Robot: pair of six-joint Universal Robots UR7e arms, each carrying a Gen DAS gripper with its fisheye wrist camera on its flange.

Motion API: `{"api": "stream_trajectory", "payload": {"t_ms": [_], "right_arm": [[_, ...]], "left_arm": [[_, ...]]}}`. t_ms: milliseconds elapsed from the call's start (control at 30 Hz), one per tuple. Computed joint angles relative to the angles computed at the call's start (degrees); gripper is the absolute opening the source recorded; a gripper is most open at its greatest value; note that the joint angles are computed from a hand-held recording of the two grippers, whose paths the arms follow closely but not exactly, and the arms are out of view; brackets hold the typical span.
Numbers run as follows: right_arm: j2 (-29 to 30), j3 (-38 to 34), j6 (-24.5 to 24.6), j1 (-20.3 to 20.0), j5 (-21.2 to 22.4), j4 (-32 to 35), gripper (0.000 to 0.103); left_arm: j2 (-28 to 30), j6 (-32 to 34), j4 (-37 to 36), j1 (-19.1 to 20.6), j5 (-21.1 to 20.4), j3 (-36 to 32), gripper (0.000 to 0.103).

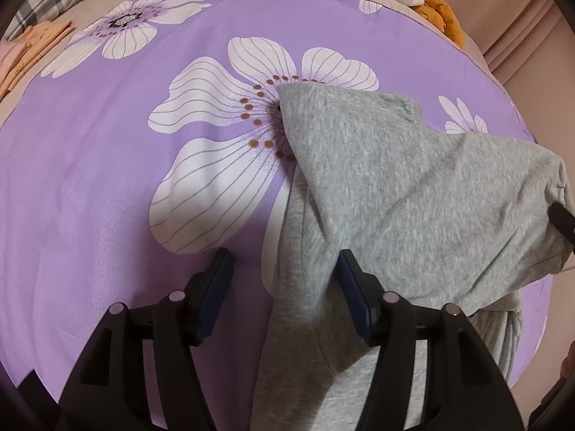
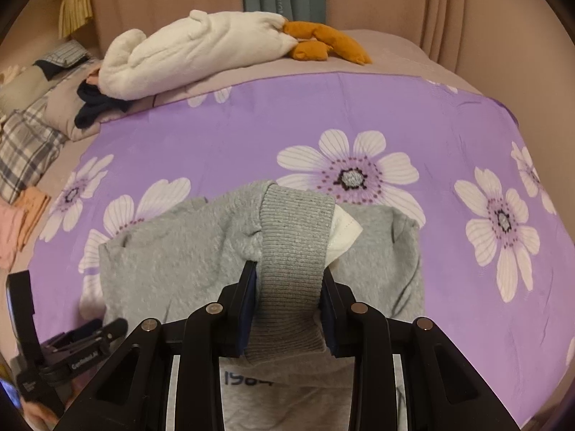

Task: Fold small clothes
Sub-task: 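Lift the hem with the right tool and fold it toward the collar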

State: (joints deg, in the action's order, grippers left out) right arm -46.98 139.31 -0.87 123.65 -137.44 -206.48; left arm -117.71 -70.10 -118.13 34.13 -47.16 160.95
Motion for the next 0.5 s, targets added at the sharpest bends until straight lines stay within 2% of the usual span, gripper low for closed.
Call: {"api": "stream_trajectory", "payload": {"t_ms": [267, 367, 500], "right_arm": [[-0.7, 1.2, 0.9, -1.6, 1.4, -0.3, 0.033], [0.4, 1.2, 0.7, -2.4, -0.1, -1.1, 0.033], [0.8, 1.6, 1.3, -3.9, 0.4, -1.4, 0.033]], "left_arm": [[5.1, 0.0, -1.8, 1.0, 0.9, -1.1, 0.062], [4.6, 0.0, -1.1, 1.2, 0.5, -1.2, 0.062], [5.5, -0.1, -1.2, 1.2, 0.7, -1.4, 0.062]]}}
